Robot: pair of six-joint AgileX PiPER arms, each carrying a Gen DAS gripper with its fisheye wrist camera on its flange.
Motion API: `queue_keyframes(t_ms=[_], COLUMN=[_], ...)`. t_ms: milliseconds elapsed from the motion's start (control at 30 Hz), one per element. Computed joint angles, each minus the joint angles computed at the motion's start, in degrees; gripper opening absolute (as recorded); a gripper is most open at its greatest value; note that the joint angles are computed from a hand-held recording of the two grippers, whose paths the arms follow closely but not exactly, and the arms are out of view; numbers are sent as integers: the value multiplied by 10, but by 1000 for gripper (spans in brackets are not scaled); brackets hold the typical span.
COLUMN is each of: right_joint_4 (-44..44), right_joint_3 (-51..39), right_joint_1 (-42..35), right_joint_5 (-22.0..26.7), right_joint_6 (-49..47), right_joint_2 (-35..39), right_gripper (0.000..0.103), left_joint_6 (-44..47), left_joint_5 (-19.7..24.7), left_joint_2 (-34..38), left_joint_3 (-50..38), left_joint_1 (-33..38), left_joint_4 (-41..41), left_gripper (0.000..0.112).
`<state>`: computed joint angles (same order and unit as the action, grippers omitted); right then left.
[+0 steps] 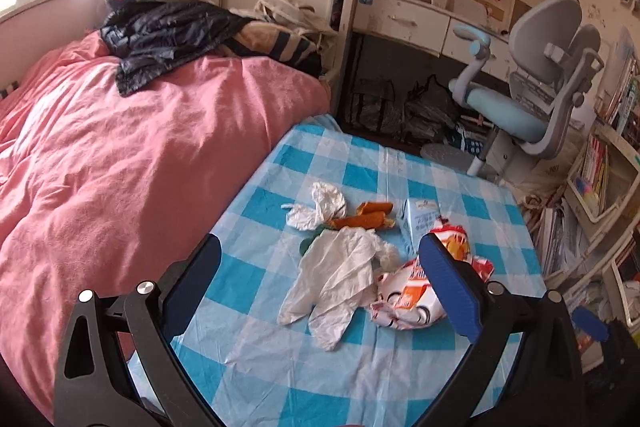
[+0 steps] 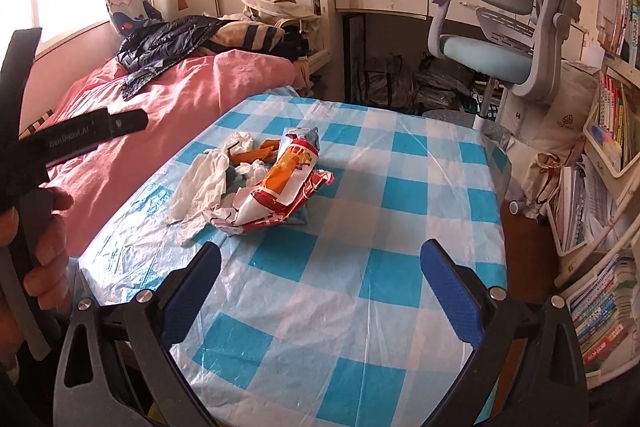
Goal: Collect trash
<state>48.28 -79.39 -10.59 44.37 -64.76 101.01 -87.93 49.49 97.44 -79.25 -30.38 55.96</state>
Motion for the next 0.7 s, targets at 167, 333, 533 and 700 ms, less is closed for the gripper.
queue_keyframes(t_ms=[167,333,533,700], right_joint_4=[-71,-93,16,122], right_joint_3=[-23,23,163,132], right_joint_1=[-19,-92,-253,-410], right_joint_5=[39,19,-3,103], right_joint_6=[53,113,-73,-107], right_joint_2=[29,-26,-176,-135], right_gripper=[91,92,95,95], left_joint_6=[-117,-107,-79,85], left_joint_5=[50,104,96,144], left_joint_2=[66,157,226,343], left_joint_3=[-41,-146,-261,-466], left_joint_1=[-49,-74,-153,-238], left_joint_4=[153,218,200,89], left_gripper=[96,96,96,96])
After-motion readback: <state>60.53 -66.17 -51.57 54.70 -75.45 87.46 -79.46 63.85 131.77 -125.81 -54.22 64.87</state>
